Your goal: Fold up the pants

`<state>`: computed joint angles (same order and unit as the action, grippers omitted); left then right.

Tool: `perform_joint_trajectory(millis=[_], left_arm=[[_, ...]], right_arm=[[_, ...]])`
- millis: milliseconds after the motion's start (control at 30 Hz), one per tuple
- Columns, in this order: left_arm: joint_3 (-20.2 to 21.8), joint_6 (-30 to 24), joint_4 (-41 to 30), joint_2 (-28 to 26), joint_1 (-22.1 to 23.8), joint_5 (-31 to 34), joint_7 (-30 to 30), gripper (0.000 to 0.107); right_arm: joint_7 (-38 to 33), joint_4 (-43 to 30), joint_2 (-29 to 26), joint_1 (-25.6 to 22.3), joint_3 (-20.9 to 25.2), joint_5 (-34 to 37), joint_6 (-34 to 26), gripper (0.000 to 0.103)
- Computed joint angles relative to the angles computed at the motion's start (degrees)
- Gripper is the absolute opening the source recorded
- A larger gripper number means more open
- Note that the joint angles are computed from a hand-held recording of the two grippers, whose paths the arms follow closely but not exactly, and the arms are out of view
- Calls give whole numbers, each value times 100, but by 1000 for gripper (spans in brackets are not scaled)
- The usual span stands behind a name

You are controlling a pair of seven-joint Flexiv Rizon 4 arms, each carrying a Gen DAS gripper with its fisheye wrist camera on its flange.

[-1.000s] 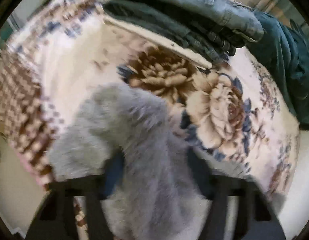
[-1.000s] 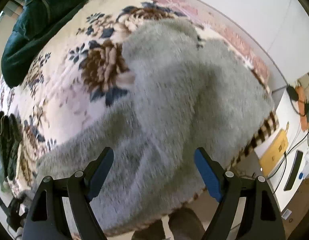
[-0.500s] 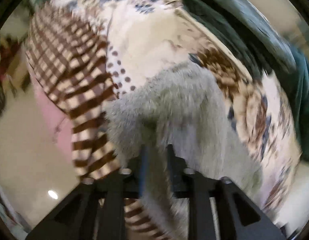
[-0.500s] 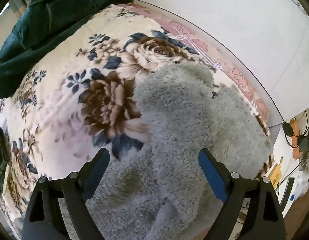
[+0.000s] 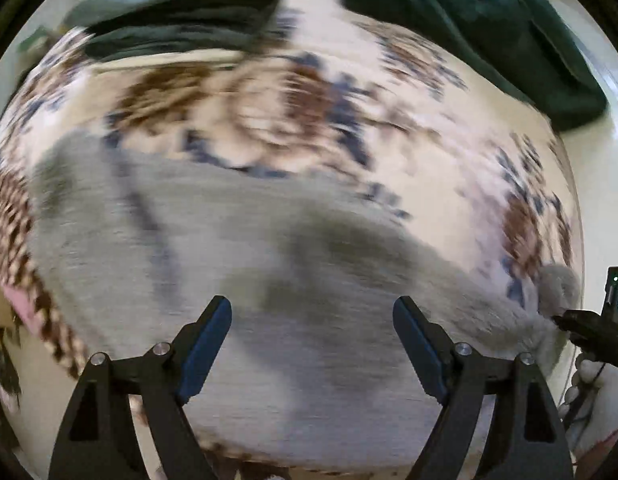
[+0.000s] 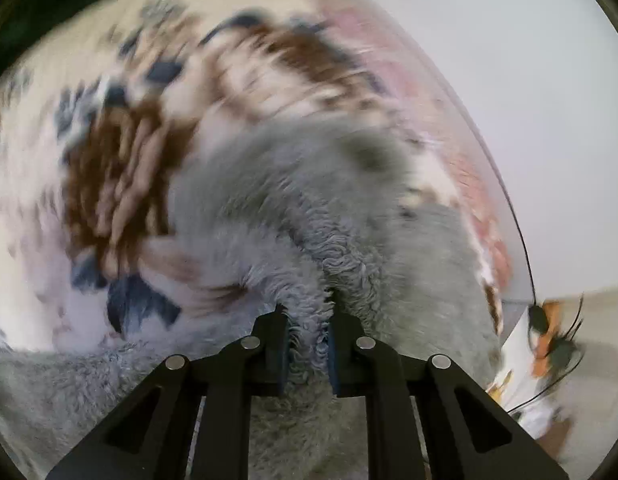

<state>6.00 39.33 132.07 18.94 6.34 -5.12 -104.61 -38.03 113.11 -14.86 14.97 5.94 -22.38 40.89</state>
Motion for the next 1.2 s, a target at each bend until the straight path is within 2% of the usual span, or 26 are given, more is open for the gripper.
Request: perform_joint_trajectory(millis=[67,167,200,267,300,367,400,433,467,533,667,700,733,767,833,900,933,967,1000,1067,1100,1133,1167,1200], left_arm=[[-141,104,-48,-68,-149,-65,45,82],[-231,105,-28,-86,-366,-198,118,82],[-255,54,-19,-105,-427,-243,114,82],[-302,-26,12,-141,-541,-333,76,82],[-337,-52,29,-164,-595,-363,26,82],[-384,-27,79,-211,-717,-454,-20,82],[-408,-51,78,-230,-766,-456,-24,82],[-429,-59,83,-236,-818,-461,-21,82],[-447,-40,88,-248,-862,-459,-12,82],[-462,-10,98,-253,-914,-416,-15,82],[-479,0,105,-299,-962,-360,-93,82],[-474,-3,112,-299,-964,-346,-118,82],[-472,4,120,-299,-968,-339,-143,82],[-477,12,125,-300,-970,-324,-182,82],[-481,64,151,-300,-988,-325,-239,82],[-474,86,180,-293,-1022,-367,-241,82],[-463,99,196,-278,-1035,-390,-234,82],[-454,121,227,-245,-1048,-403,-223,82],[-446,124,243,-223,-1048,-399,-222,82],[-419,125,303,-180,-1040,-426,-251,82],[-391,89,332,-168,-1033,-476,-258,82],[-352,50,361,-149,-1026,-537,-239,82],[-295,10,399,-97,-1010,-590,-188,82],[-240,-37,431,-4,-969,-582,-146,82]], right_arm=[[431,573,655,-233,-92,1,269,12],[877,1211,1359,-631,-131,137,326,11],[918,1394,1521,-771,-146,192,214,11],[555,1561,1616,-979,-188,818,-68,14],[380,1662,1680,-1101,-238,1378,-26,20],[322,1980,1927,-1312,-279,2186,448,42],[287,2206,2085,-1392,-276,2491,938,54],[175,2369,2176,-1420,-279,2807,1442,59],[168,2476,2221,-1434,-263,2974,1786,60],[199,2531,2164,-1386,-242,3207,2077,66],[108,2320,1518,-1237,-213,3523,2557,66],[-38,2215,1326,-1199,-189,3514,2573,61],[-228,2102,1121,-1189,-172,3567,2574,23],[-83,2085,1026,-1179,-157,3298,2548,3],[913,2379,1257,-1085,-280,1983,2579,5],[1737,2627,1652,-1214,-281,999,2498,4],[2010,2724,1853,-1312,-235,759,2374,4],[1975,2745,1913,-1350,-205,831,2255,5],[1701,2702,1860,-1323,-212,1173,2183,6],[593,2316,1562,-1170,-297,2657,1720,18],[362,2173,1480,-1164,-270,3064,1515,25],[385,2197,1515,-1147,-182,3097,1606,36],[414,2208,1581,-1097,-85,2975,1602,41],[339,2184,1661,-994,41,2885,1539,50]])
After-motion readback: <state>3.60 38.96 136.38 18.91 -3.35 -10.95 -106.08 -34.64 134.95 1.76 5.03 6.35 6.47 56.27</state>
